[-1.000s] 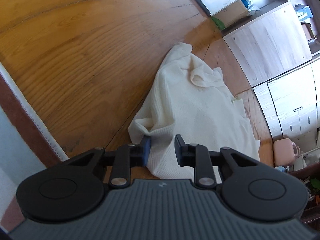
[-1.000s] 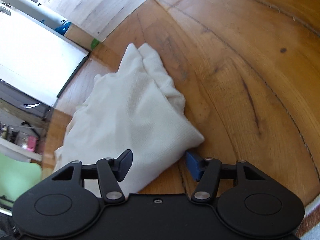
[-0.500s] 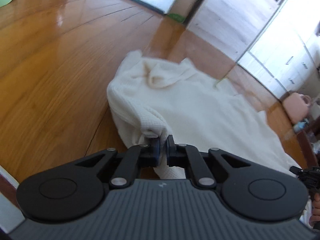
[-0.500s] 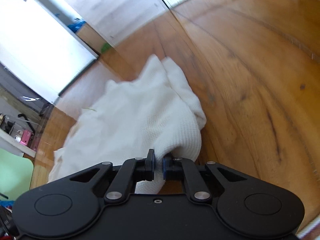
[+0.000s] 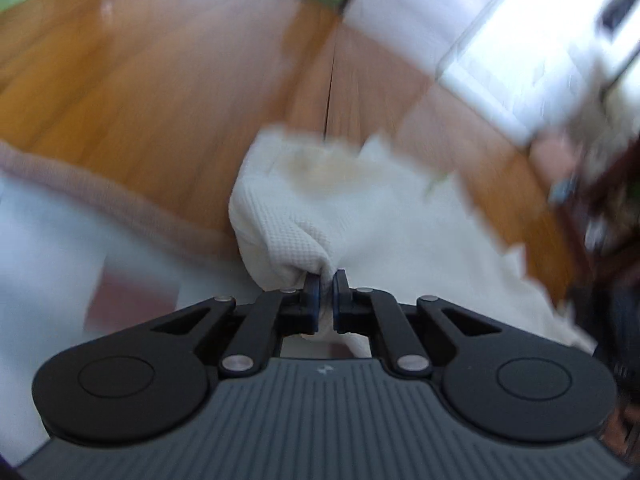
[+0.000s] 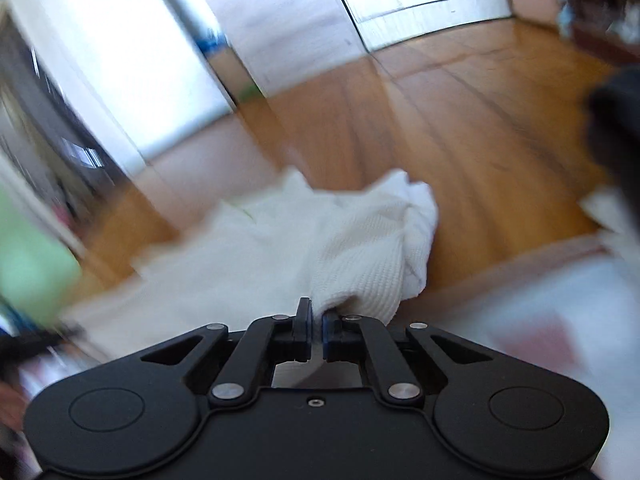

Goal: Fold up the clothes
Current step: 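Grasp the folded robe edge with the left gripper while the right gripper grasps it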

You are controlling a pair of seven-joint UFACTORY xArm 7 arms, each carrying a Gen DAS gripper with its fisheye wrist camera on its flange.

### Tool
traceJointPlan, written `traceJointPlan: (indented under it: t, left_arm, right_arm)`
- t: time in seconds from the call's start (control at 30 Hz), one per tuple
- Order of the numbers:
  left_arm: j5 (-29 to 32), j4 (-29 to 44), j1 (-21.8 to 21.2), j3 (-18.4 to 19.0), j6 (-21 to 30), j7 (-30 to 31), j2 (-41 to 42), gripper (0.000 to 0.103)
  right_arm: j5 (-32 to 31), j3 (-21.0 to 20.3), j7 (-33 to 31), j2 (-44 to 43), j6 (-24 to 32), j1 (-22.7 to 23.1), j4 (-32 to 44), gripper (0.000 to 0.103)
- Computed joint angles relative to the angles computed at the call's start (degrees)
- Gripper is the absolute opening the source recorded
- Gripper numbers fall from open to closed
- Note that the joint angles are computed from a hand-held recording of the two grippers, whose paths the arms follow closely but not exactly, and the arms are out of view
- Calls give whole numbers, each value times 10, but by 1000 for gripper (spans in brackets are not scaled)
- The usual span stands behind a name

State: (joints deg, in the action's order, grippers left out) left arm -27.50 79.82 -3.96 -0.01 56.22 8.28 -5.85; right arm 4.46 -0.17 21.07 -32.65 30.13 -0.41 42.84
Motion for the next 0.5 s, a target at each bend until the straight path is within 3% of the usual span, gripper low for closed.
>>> traceJointPlan:
  t: [0.03, 0.07, 0.13, 0.23, 0.3, 0.37, 0.5]
  left_arm:
    - [37, -12, 9, -15, 30, -12, -7, 5]
    - [50, -10, -1, -7, 51, -20, -5, 5]
    - [31, 5, 0, -2, 65, -20, -2, 5]
    - [20, -1, -1, 2, 12, 13, -48, 5]
    - [38, -13, -2, 3, 13, 10, -77, 5]
    - [48, -16, -4, 9, 45, 2, -84, 5]
    - [72, 9, -5, 14, 163, 5, -52, 5]
  right_arm:
    - [-17, 13, 12, -29, 15, -15, -30, 4]
    - [-10, 8, 21, -51, 20, -16, -58, 4]
    - [18, -9, 39, -73, 13, -10, -88, 4]
    - [19, -18, 4, -103, -22, 12, -76, 3]
    - [3, -11, -15, -109, -1, 10, -47, 3]
    - [-9, -6, -27, -121, 36, 6, -33, 3]
    - [-24, 6, -15, -139, 131, -16, -61, 3]
